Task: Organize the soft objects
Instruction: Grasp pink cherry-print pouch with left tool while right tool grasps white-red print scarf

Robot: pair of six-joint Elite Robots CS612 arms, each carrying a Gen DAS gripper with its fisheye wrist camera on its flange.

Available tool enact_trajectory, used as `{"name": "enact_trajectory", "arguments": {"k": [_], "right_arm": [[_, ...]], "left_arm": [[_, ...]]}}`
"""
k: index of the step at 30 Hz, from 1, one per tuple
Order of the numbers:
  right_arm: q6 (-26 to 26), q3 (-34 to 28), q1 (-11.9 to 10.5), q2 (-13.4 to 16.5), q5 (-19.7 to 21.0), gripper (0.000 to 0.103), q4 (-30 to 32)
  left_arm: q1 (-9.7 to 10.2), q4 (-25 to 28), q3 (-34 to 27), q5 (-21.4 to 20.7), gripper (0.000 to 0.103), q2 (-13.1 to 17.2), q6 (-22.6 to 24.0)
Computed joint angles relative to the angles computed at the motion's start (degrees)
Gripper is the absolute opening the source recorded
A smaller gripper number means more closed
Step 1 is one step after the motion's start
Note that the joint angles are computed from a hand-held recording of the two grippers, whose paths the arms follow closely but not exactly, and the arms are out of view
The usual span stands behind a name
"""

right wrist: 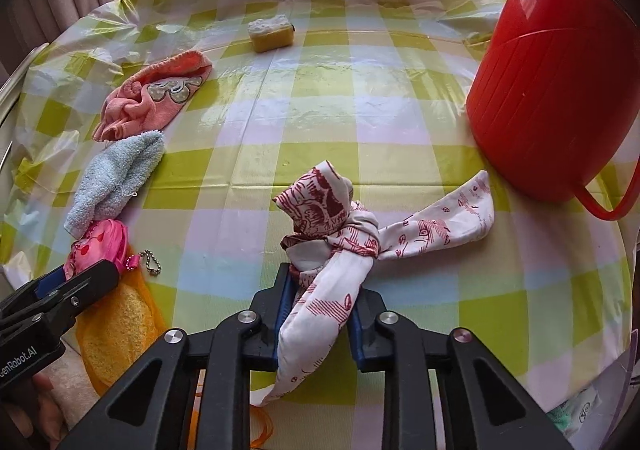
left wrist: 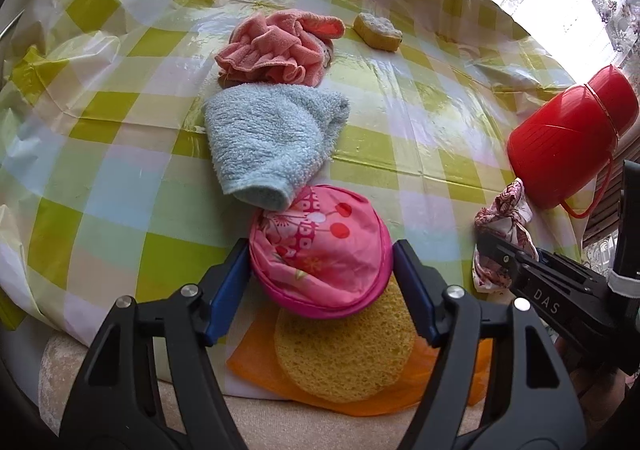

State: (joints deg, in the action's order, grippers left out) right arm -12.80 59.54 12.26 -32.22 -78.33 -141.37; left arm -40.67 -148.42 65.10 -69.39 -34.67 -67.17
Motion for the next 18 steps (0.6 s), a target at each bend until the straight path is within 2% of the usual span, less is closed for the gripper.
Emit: {"name": "enact_trajectory", "arguments": {"k": [3, 6, 18], "right_arm": [[0.3, 1.1, -0.3, -0.6, 1.2, 0.016, -1.9], [0.5, 2.6, -0.6, -1.4, 2.3, 0.014, -4.1], [3.2, 8.4, -3.0, -5.0, 5.6, 0.013, -9.7]], "left_arm": [[-0.42, -1.5, 0.4, 1.3, 0.073, -0.4, 1.6], [-0.9, -1.7, 0.2, 3.0, 0.073, -0.5, 3.2], [-2.61, -2.8, -0.8, 6.2, 0.073, -1.2, 6.8]]}}
